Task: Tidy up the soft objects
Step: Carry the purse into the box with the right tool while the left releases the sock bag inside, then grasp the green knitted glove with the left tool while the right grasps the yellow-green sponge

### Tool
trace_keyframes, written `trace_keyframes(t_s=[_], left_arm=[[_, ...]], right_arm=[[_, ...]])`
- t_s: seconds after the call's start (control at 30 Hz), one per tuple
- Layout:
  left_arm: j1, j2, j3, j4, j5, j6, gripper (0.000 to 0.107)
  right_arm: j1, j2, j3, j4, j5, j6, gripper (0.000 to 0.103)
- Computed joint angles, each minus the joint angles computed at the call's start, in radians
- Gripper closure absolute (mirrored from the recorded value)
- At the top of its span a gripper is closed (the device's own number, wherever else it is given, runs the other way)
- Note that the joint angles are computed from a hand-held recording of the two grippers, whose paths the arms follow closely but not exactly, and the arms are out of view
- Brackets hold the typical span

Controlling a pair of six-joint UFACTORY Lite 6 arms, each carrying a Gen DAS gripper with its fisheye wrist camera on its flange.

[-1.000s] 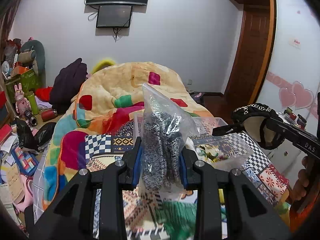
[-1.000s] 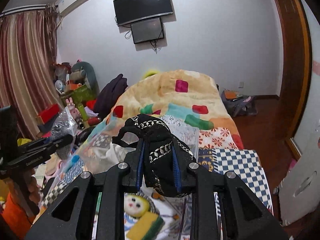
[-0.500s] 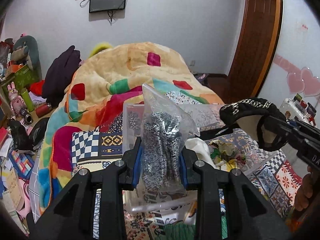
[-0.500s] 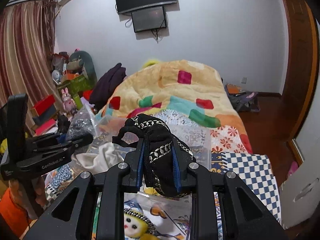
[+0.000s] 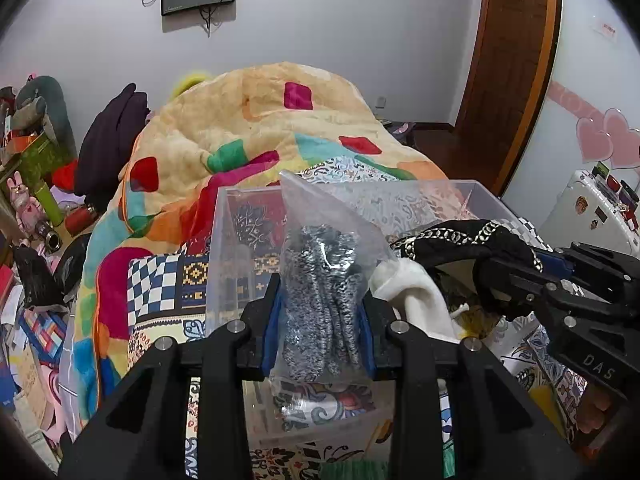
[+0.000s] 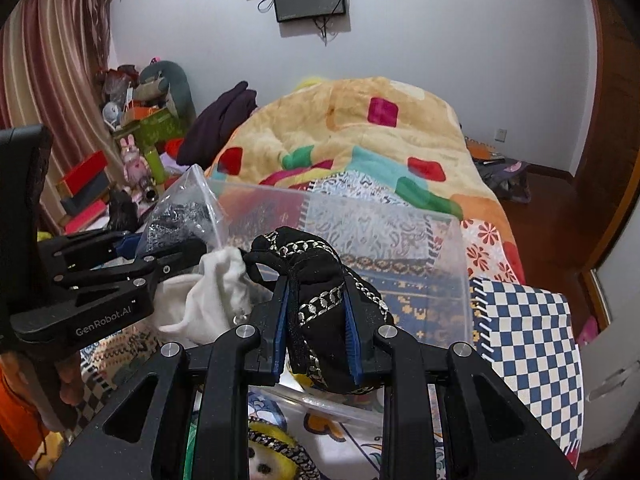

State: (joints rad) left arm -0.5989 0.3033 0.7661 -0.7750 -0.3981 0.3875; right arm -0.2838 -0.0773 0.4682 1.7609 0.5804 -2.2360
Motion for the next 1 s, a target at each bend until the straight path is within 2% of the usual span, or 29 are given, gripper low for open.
trace_keyframes(t_s=[0.13,0.3,0.37,0.47,0.67,0.8,0.9,1.0], left_arm=[[-0.013,-0.017,-0.014,-0.037,-0.001,0.033,0.072],[-0.051,-0.076,-0.064,-0.095,-0.037,0.075,0.054],[-0.063,-0.116,-0.091,-0.109,-0.048,0.081,0.051],[-0.091,-0.192,-0.133,-0.163,-0.061,0.119,0.045],[-0.199,-0.345,-0.212,-0.349,-0.137,0.273,0.035],[-0.261,-0.434,-0.265,-0.427,-0.159,0.319,0.024],[-0.322,-0.493,-0.310,-0.498,-0.197,0.354,0.015],[-0.368,-0.523,-0.352,-0.533,-0.218,0.352,0.011]], right_arm=[[0.003,-0.006,-0.004,-0.016,-0.015,0.011,0.076],[0.003,-0.032,-0.008,-0.046,-0.029,0.033,0.062],[-0.003,-0.053,-0.018,-0.049,-0.025,0.034,0.057],[-0.030,-0.100,-0.034,-0.094,-0.004,0.072,0.056],[-0.136,-0.214,-0.054,-0.240,0.098,0.196,0.055],[-0.245,-0.294,-0.077,-0.318,0.200,0.238,0.042],[-0.329,-0.356,-0.107,-0.365,0.266,0.239,0.042],[-0.403,-0.396,-0.135,-0.419,0.318,0.235,0.041]])
